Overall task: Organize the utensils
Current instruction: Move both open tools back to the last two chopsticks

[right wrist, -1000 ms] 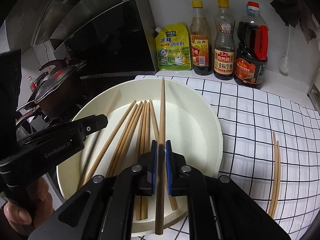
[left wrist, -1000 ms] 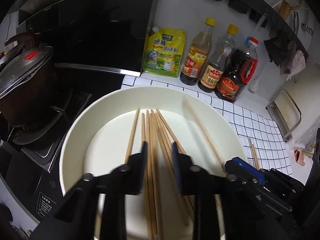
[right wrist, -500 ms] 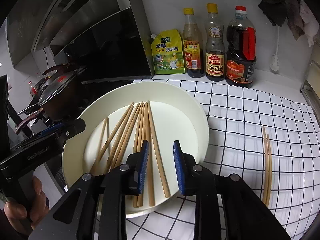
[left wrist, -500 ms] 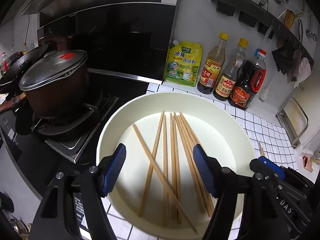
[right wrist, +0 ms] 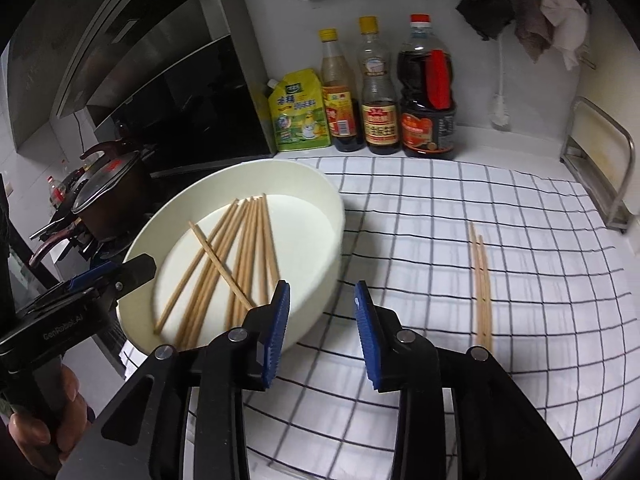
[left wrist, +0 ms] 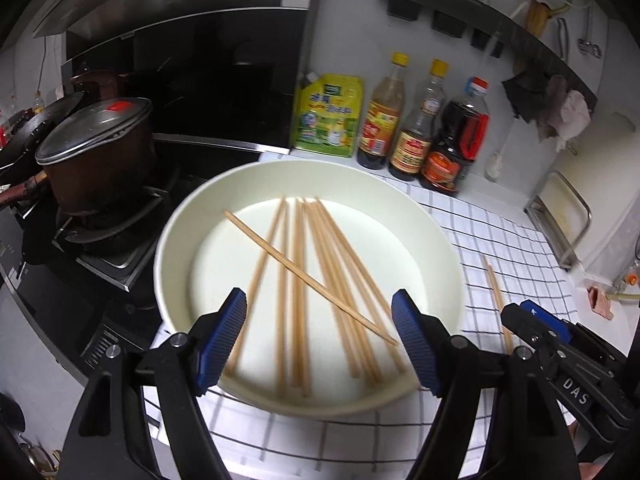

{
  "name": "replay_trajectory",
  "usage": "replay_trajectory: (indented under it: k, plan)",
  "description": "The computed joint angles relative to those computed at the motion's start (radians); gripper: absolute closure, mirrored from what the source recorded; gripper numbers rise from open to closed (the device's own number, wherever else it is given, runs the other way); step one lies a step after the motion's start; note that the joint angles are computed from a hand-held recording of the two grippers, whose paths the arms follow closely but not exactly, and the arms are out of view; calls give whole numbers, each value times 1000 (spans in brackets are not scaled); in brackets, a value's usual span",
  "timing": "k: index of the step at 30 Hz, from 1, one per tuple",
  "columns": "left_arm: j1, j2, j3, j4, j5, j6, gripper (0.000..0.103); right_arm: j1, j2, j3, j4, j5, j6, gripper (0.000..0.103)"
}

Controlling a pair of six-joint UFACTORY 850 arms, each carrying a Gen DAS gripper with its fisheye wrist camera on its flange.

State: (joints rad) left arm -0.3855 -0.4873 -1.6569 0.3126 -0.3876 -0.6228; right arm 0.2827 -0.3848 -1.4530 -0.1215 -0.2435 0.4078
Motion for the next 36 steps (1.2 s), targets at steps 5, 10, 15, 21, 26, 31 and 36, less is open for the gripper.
replay_trajectory:
  k: [5,10,15,21,26,31,36]
  plan:
    - [-34,6,13,12,7,-15,29,-19,52,80,-120,17,115,69]
    - [-69,20,42,22,33,-10,28,-45,95,152,-250,38,241,66]
    - [-100,25,57,27,53,-5,27,-69,131,207,-418,40,408,65]
    - [-138,16,68,113,98,-76,25,-103,143,249,-621,34,611,64]
    - [-168,-18,37,105,87,-47,25,-131,113,238,-504,32,494,64]
    - [-188,-34,28,169,79,-126,18,-137,45,181,-371,-6,311,64]
    - [-198,-60,4,183,49,-152,18,-139,-1,143,-342,-31,264,64]
